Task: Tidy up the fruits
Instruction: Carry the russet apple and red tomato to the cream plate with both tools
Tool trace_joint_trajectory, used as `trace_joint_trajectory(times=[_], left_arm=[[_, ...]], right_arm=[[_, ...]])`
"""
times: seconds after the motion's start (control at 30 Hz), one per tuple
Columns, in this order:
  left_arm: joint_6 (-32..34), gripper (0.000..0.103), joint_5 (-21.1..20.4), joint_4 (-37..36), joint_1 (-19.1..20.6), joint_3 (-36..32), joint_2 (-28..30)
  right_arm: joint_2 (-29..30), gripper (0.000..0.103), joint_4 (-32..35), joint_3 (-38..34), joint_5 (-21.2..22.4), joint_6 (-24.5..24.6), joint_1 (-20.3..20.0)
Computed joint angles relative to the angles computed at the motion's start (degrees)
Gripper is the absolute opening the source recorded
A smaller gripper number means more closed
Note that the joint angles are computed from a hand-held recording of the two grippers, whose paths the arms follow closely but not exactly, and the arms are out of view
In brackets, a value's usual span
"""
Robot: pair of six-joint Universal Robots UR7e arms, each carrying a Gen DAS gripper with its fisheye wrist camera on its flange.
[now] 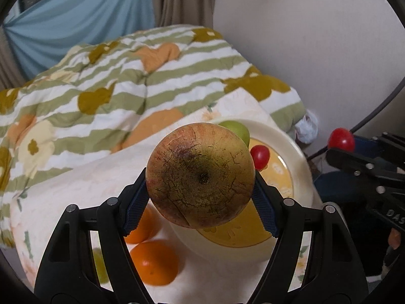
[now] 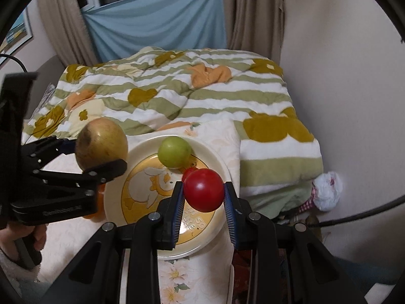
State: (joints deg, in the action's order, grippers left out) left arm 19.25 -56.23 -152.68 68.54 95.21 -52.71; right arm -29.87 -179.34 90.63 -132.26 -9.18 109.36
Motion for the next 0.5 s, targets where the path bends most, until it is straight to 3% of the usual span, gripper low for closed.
trace_joint_trajectory(times=[0.5], left_arm=[[2.4,0.083,-0.2,5.5,2.5,-6.3,5.7]], right_arm=[[1.5,0.028,2.9,-1.8,-2.9,7.7,-0.6]])
